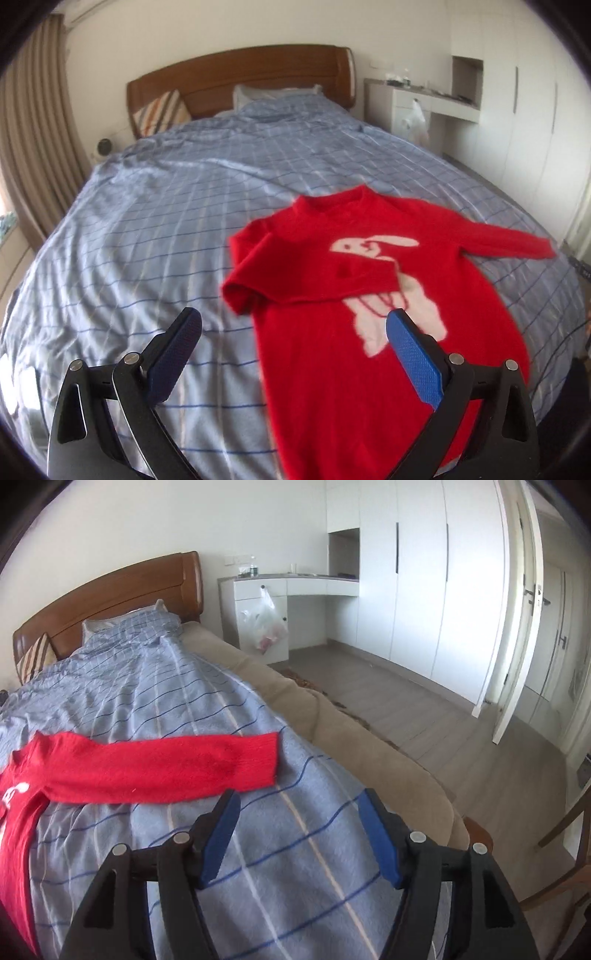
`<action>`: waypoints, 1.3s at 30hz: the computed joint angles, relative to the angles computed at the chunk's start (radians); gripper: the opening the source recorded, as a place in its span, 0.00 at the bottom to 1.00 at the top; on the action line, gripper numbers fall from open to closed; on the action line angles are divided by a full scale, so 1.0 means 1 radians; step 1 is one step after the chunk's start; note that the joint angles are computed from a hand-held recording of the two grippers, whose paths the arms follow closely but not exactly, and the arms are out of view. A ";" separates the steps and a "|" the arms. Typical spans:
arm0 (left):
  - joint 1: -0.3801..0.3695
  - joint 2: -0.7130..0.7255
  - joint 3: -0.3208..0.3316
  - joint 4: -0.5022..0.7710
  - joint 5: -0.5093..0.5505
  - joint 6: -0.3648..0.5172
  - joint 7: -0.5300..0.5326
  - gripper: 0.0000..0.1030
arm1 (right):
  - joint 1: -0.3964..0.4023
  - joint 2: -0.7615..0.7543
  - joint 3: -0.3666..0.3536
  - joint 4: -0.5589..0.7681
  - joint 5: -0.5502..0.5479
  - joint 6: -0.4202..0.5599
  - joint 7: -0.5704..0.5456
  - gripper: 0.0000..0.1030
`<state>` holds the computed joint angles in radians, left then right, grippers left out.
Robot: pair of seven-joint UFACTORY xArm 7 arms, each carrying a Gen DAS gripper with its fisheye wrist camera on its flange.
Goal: Fold small clothes
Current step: 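Grasp the other tucked sleeve with the left gripper and pull it outward, release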
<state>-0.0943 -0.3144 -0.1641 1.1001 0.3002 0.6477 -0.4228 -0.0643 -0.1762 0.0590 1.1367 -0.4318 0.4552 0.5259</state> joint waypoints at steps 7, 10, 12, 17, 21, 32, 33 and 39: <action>-0.130 0.414 0.004 0.323 0.095 0.086 0.168 0.93 | 0.138 -0.183 0.016 -0.197 0.251 -0.093 -0.162 0.65; -0.180 0.528 0.040 0.415 0.138 0.161 0.204 0.85 | 0.160 -0.217 0.045 -0.238 0.293 -0.133 -0.179 0.65; -0.192 0.566 0.067 0.436 0.117 0.178 0.210 0.73 | 0.154 -0.232 0.068 -0.264 0.296 -0.179 -0.167 0.69; -0.175 0.529 0.109 0.403 0.011 0.100 0.101 0.03 | 0.170 -0.255 0.079 -0.309 0.328 -0.213 -0.167 0.71; -0.116 0.404 0.150 0.318 -0.006 0.004 -0.066 0.03 | 0.147 -0.271 0.101 -0.326 0.326 -0.241 -0.141 0.71; 0.233 0.148 0.203 0.108 0.319 0.200 -0.427 0.03 | 0.156 -0.273 0.112 -0.340 0.334 -0.237 -0.127 0.71; 0.253 0.131 0.204 0.070 0.336 0.205 -0.445 0.03 | 0.153 -0.270 0.117 -0.337 0.328 -0.233 -0.125 0.71; 0.333 0.057 0.209 -0.098 0.326 0.188 -0.524 0.02 | 0.133 -0.269 0.139 -0.331 0.292 -0.221 -0.105 0.71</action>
